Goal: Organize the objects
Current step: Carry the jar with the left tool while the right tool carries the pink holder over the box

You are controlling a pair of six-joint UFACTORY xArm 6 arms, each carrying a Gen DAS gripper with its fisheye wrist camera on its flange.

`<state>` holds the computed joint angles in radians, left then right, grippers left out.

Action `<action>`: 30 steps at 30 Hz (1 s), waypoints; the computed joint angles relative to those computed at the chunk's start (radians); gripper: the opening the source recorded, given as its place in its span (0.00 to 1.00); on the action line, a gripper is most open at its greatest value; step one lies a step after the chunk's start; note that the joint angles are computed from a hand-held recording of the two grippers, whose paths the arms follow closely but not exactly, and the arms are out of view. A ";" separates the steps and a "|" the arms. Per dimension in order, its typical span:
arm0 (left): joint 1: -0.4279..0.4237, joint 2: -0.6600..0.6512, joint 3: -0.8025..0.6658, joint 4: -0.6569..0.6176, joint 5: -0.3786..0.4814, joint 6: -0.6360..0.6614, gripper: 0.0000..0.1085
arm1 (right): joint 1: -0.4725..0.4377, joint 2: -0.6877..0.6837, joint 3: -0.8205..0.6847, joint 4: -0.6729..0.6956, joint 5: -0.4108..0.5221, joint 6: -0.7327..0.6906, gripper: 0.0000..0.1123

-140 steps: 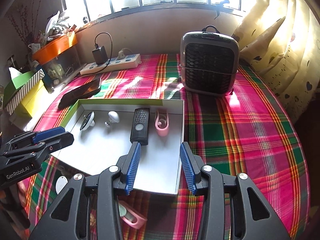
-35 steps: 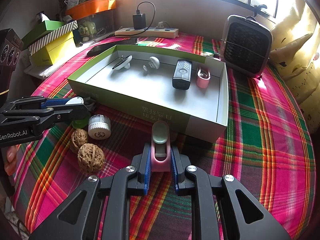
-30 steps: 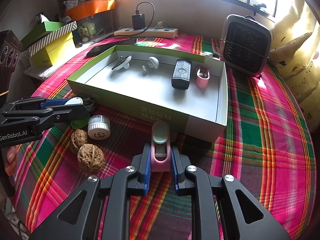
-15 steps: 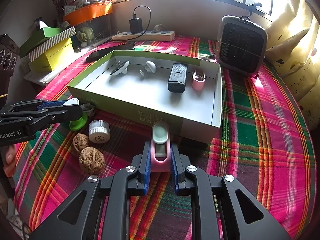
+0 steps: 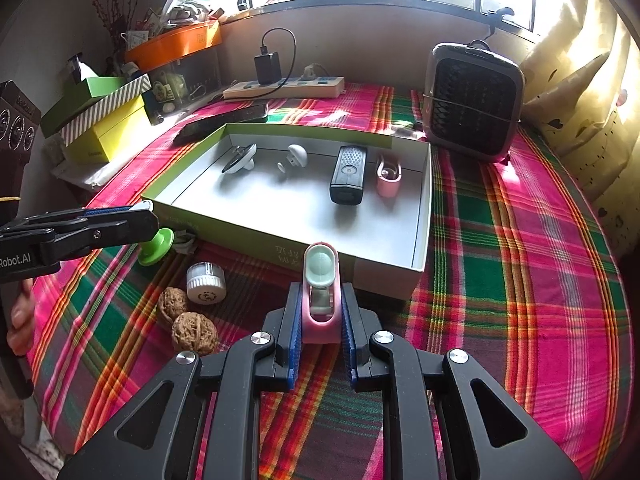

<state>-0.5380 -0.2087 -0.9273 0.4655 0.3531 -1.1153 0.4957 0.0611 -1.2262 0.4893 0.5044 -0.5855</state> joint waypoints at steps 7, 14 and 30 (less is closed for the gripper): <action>0.009 0.001 -0.020 0.007 0.019 -0.001 0.29 | 0.004 0.004 -0.025 0.021 0.004 -0.013 0.16; 0.028 0.014 -0.048 0.006 0.048 0.019 0.29 | 0.011 0.032 -0.083 0.035 0.021 -0.027 0.16; 0.077 0.092 -0.115 -0.033 0.072 0.086 0.29 | 0.039 0.255 -0.399 -0.016 0.173 0.036 0.16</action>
<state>-0.4610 -0.1163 -1.0418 0.4330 0.4250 -1.0293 0.5350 0.3158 -1.6251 0.4731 0.6773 -0.5492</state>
